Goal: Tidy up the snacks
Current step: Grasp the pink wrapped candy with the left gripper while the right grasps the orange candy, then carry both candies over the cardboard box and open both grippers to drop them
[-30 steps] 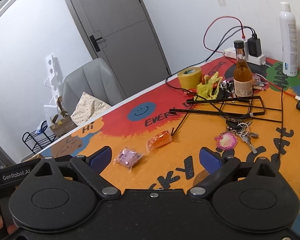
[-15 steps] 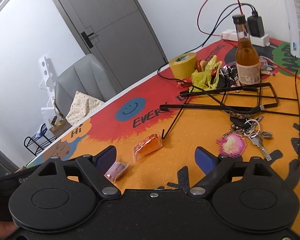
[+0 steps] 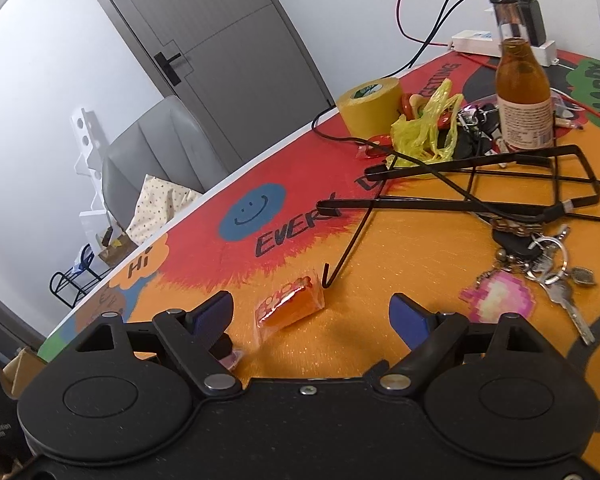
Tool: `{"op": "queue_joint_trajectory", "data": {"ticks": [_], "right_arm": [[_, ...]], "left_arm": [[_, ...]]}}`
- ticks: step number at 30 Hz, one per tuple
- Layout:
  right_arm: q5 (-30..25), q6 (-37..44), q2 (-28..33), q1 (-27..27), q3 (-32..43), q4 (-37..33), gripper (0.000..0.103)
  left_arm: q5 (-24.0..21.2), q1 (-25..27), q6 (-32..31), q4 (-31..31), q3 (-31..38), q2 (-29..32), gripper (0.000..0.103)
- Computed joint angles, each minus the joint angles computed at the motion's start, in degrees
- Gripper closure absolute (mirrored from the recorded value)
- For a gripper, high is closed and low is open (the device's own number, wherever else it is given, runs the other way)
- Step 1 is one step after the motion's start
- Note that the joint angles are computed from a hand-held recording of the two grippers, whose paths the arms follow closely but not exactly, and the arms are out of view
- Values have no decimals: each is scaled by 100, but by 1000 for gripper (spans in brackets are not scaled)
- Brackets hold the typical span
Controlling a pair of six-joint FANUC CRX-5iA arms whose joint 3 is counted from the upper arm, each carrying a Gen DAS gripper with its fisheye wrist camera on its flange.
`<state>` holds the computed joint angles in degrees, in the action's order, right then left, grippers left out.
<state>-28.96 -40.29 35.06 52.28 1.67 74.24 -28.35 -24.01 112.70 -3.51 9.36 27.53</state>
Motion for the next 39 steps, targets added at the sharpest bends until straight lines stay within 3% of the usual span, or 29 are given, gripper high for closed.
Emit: {"op": "queue_joint_trajectory", "data": {"ticks": [5,7,9,11,15,21,23,26,33,39], "right_arm": [[-19,463,219,17,343,-387,16],[-71,686,313,40,501,-565,16],[-96,868,390,54,636,-714,16],[-134,1073,468,78,777,-883,16],[-354,1587,658,165,1139,-1302,16],[-677,2056,852,257,1515,-1622,18],[-798,2232,920,286,1650,-1717,26],[-1127,2592,1023,358,1903,-1962,59],[-872,2064,687,387,1352,-1613,76],[-792,1548,431,469,962,-1134,81]], "left_arm": [[53,-51,30,-223,70,52,20],[105,-55,-15,-266,37,36,27],[107,-56,36,-363,33,14,45],[254,24,-155,-76,-129,-41,60],[476,149,-627,488,-422,-151,74],[617,264,-844,817,-703,-309,77],[710,318,-1022,1084,-857,-367,77],[754,364,-1049,1161,-979,-458,77],[923,405,-1262,1393,-1313,-712,77],[1083,415,-1341,1491,-1630,-996,77]]}}
